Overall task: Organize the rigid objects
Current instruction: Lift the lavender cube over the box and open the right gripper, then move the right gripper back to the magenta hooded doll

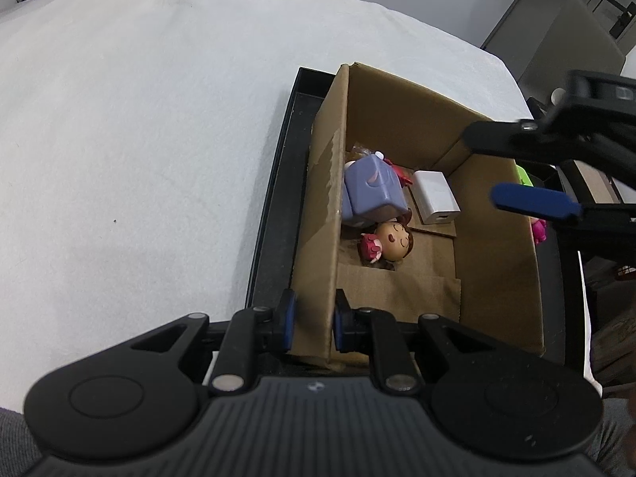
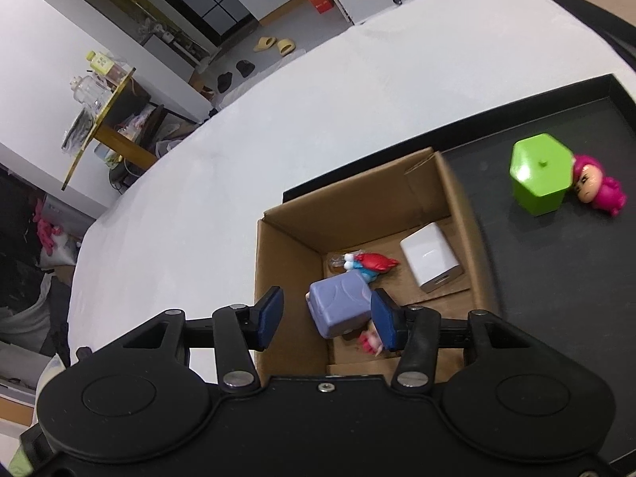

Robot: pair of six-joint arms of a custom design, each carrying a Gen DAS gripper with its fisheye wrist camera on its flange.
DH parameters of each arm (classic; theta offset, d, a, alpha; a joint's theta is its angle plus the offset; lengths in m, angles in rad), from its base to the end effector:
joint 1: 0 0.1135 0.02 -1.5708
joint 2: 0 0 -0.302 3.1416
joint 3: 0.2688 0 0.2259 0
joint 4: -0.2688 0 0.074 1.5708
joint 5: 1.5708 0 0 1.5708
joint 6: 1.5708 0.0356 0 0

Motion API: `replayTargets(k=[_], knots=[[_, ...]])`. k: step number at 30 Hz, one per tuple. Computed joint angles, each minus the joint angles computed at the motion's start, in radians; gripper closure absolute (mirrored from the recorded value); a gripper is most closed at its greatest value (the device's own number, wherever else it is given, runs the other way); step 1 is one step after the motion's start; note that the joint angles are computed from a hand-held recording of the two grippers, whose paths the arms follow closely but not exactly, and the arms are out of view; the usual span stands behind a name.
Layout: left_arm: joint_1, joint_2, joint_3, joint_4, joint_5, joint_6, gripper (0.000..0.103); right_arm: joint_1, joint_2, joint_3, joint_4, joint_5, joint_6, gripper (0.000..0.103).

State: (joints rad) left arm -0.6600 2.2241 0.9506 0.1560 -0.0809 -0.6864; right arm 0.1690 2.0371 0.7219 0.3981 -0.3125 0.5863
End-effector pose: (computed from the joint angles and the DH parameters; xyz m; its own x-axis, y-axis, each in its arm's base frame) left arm 0.2962 -0.2262 0.0642 -0.9189 -0.0864 -0.3848 0.0010 0.9752 -0.2214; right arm 0.3279 0.0670 0.1021 -0.8424 0.3904 -0.3715 0.1461 0.8290 0.5398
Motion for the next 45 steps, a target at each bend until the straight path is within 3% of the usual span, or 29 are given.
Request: replayTargets(k=[20,45], knots=[[-0.014,0.004,0.018,-0.026,-0.025,0.005,0.086,-0.198,-0.103,-0.147,0.042,-0.064,-0.099,0.047],[-0.02,0.031,0.064,-0.076,-0.039,-0.009,0.086,-0.419,0.024,-0.141,0.098,-0.035,-0.278,0.043]])
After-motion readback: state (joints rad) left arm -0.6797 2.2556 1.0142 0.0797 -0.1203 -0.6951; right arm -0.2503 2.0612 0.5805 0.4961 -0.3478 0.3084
